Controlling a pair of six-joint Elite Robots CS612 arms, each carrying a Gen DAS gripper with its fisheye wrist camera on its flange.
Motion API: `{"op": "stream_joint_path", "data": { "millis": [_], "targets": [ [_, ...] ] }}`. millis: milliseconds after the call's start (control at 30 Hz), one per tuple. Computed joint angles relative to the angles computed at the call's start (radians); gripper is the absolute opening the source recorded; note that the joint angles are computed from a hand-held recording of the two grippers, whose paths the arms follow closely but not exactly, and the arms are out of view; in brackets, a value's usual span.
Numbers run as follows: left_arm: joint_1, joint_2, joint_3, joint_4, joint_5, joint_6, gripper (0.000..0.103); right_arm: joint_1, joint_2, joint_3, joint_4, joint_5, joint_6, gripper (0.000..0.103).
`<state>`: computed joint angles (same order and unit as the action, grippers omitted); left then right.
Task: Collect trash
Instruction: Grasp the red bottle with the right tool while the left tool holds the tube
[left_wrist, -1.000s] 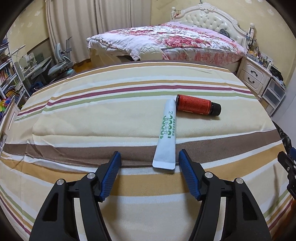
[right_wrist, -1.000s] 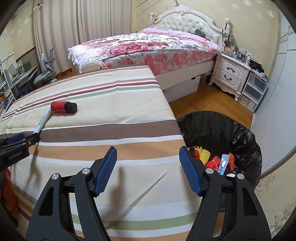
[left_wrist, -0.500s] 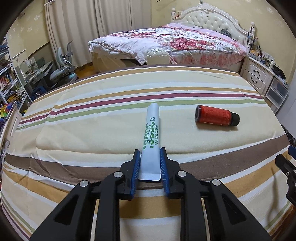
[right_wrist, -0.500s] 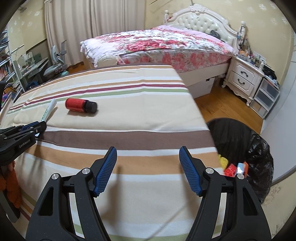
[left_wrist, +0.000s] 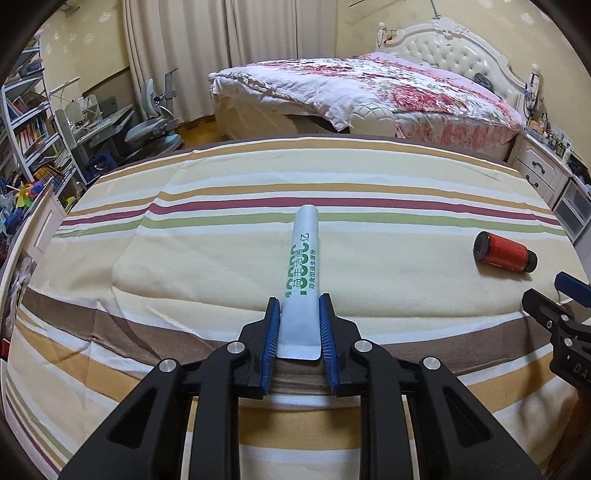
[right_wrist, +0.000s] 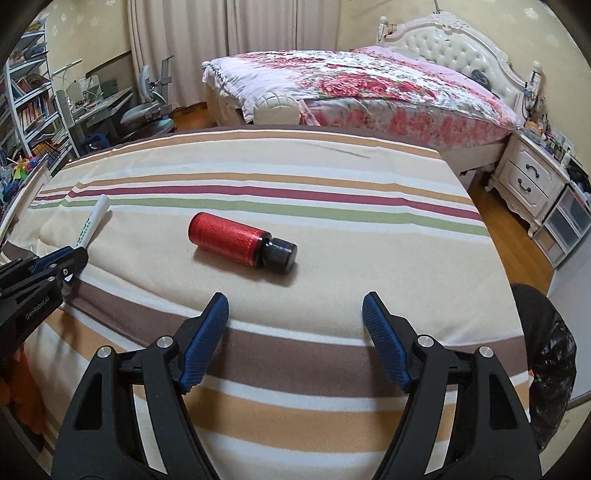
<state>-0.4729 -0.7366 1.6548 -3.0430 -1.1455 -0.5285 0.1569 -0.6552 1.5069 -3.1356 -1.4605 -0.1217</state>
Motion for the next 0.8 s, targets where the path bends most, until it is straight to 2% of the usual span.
{"op": "stream_joint_path", "data": {
  "millis": [400, 433, 467, 667, 800],
  "targets": [
    [0.002, 0.003, 0.005, -0.021, -0.001, -0.001, 0.023, 0.022, 0.037, -0.095, 0.078, 0.006, -0.032, 0.073],
    [0.003, 0.003, 0.006, -0.024, -0.003, -0.002, 0.023, 0.024, 0.036, -0.093, 0.078, -0.007, -0.031, 0.071],
    [0.004, 0.003, 0.008, -0.029, -0.006, -0.002, 0.023, 0.026, 0.036, -0.092, 0.077, -0.010, -0.030, 0.062],
    [0.004, 0.003, 0.009, -0.033, -0.010, -0.005, 0.023, 0.027, 0.026, -0.066, 0.054, -0.002, -0.029, 0.043],
    [0.004, 0.003, 0.008, -0.036, -0.012, -0.006, 0.023, 0.029, 0.016, -0.044, 0.044, 0.020, -0.038, 0.047]
  ]
}}
